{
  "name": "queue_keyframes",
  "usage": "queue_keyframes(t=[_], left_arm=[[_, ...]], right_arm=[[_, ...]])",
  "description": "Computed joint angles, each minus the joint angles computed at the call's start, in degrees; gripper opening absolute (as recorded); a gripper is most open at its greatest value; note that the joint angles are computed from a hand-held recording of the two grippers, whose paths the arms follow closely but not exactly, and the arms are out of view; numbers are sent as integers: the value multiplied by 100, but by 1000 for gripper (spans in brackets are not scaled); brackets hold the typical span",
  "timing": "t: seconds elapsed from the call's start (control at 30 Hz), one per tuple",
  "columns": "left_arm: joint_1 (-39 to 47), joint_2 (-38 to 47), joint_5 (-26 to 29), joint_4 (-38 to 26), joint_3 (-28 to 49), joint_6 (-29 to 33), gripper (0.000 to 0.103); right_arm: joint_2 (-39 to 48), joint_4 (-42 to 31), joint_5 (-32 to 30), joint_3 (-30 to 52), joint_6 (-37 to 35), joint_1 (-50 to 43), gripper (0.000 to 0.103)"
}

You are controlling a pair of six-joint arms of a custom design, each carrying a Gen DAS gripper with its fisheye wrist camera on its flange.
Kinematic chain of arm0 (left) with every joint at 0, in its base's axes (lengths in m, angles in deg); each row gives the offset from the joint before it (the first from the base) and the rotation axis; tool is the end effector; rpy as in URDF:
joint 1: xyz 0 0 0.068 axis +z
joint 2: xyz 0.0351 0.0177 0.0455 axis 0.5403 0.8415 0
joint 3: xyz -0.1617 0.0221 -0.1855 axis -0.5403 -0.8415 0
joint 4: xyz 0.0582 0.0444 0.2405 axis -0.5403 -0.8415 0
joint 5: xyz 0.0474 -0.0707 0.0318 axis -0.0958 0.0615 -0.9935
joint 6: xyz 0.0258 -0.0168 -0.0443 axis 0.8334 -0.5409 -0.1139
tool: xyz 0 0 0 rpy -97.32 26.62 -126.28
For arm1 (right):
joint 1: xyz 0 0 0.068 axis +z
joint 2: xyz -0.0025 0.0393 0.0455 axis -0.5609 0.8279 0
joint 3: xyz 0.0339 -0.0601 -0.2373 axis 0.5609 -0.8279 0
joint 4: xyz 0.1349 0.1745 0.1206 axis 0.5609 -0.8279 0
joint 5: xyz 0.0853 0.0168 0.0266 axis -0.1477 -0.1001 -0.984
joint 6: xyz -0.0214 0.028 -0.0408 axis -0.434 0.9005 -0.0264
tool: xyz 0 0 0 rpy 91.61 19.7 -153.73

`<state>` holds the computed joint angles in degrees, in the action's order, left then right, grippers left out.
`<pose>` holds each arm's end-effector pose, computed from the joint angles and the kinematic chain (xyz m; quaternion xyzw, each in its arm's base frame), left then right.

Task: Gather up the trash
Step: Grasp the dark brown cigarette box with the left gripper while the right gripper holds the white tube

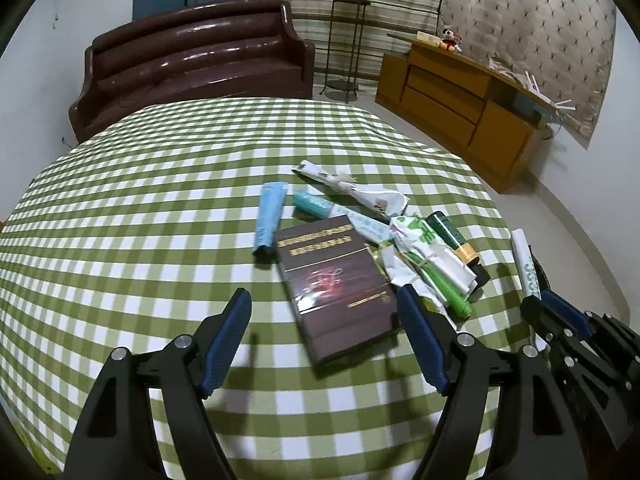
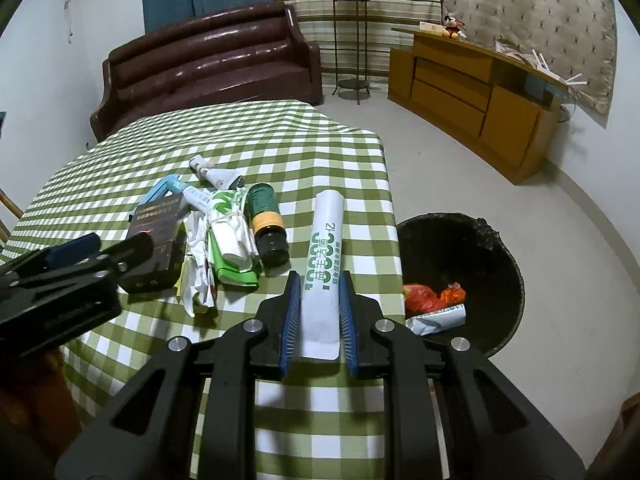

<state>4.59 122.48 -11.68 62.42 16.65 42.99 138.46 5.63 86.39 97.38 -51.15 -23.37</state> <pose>0.2129 -0.1057 0.1650 0.0308 0.9350 -0.0542 0.3491 0.1778 0.0307 0.1697 0.0018 0.9256 0.0254 0.3778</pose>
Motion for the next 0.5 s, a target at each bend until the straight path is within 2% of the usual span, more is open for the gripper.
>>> queue_keyframes(t=[0.17,0.5], left_arm=[[-100,465,-152,70,218,-36,75],[207,137,-133,-80,10,226,75]], right_arm=[[-127,-9,-215,-82,-96,-242,20],[-121,44,-347,-120,-154,-366,20]])
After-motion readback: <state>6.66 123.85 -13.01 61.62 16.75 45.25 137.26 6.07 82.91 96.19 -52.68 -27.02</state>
